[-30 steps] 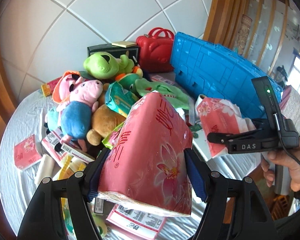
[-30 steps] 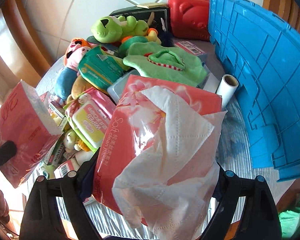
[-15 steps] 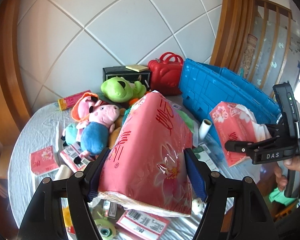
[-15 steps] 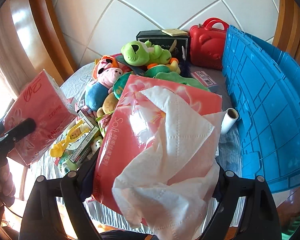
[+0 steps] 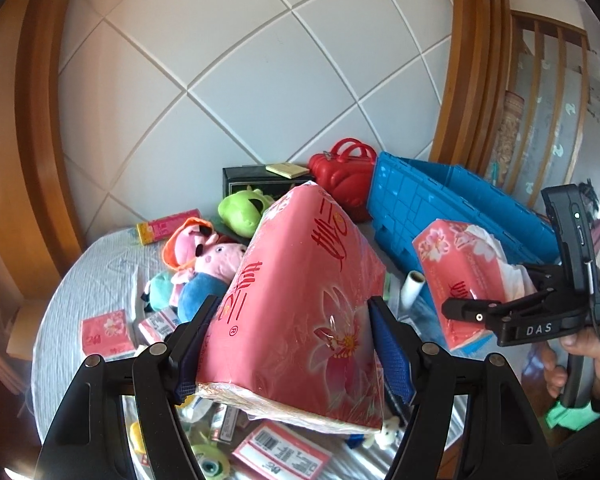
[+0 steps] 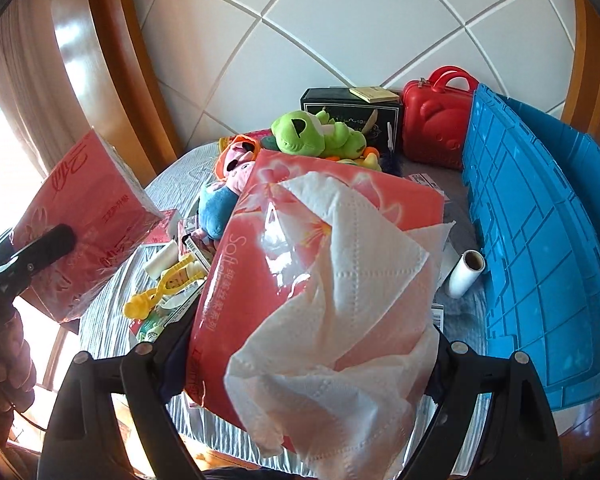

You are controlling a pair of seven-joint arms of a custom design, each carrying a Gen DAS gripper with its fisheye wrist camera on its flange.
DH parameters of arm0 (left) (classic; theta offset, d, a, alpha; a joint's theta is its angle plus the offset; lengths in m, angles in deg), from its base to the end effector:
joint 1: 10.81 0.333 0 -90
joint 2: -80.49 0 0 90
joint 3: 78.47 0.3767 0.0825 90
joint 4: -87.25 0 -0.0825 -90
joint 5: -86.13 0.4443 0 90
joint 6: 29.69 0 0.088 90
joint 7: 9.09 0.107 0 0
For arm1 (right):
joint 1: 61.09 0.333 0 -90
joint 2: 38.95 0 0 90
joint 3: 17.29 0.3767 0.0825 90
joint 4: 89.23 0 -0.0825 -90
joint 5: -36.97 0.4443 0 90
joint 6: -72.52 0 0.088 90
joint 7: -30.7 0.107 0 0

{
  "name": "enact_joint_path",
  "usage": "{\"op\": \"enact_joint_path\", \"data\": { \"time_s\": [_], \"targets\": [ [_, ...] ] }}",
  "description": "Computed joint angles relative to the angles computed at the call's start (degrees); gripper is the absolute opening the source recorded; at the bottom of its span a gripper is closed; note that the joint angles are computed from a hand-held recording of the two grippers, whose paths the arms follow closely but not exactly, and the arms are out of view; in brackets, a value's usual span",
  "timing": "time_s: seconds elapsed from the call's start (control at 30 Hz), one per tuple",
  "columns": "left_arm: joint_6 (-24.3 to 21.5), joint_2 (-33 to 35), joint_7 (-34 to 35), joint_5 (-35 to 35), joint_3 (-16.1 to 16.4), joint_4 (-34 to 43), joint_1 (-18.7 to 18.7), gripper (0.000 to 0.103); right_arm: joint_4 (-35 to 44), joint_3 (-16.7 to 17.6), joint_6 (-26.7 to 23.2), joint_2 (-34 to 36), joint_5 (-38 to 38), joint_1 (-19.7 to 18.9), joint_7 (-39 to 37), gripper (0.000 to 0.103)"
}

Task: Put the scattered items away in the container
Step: 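Lift both pink tissue packs and carry them over the blue crate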

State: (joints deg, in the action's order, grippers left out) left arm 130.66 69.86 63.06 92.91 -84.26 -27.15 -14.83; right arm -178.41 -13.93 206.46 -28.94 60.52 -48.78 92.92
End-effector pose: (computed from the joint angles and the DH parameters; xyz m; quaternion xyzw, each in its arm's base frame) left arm 0.5901 -0.1137 0.7063 -0.6351 0.6090 -0.3769 0.2893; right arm 0.7041 0.2000 0.6639 -0.8205 0.4543 -0.1095 0.3292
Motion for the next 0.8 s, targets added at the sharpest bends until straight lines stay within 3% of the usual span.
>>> {"op": "enact_joint_path", "data": {
  "time_s": [0.17,0.37,0.53,0.8],
  "targets": [
    [-1.91,-0.41,-9.78,8.51,-3.43,1.66,2.43,0.072,2.11,0.33,-1.89,0.94,3.64,-1.33,-4.87,0.088],
    [-4.73,0.99,-20.00,17.68,-5.88,5.46,2.66,0.072,4.83,-0.08,-4.80,1.80,7.40,-3.51,-9.71,0.088],
    [-9.23,4.61,-26.00,22.21,-6.70,11.15,0.82,0.072,6.93,-0.52,-5.94,1.95,11.42,-5.87,-13.68,0.088],
    [-12.26,12.85,-27.40,25.52,-6.20,22.46,-4.27,0.072,10.84,-1.56,-7.52,3.15,16.21,-9.74,-16.54,0.088]
  ]
}}
